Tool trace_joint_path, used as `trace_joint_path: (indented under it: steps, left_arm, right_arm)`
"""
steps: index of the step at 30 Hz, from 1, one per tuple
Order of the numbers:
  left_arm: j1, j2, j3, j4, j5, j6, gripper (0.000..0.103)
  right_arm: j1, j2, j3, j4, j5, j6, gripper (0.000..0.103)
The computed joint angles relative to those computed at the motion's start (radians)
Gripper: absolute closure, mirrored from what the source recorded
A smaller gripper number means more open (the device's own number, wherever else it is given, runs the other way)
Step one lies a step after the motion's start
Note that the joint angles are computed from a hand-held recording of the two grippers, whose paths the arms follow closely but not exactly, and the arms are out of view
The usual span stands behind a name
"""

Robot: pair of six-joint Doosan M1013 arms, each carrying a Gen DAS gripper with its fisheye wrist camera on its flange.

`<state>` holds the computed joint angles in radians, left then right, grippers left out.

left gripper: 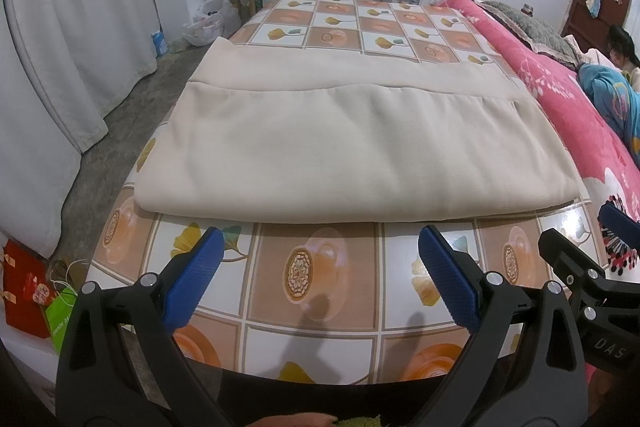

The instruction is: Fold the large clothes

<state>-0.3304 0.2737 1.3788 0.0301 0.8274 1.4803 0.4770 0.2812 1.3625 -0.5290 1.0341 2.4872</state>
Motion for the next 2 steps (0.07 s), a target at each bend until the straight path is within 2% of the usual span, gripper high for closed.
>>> trace_joint_path:
  steps: [2]
  left_arm:
    - [0.000, 0.000, -0.001, 0.000, 0.001, 0.000, 0.009]
  right_arm:
    - [-0.001, 0.000, 0.000, 0.001, -0.001, -0.002, 0.007]
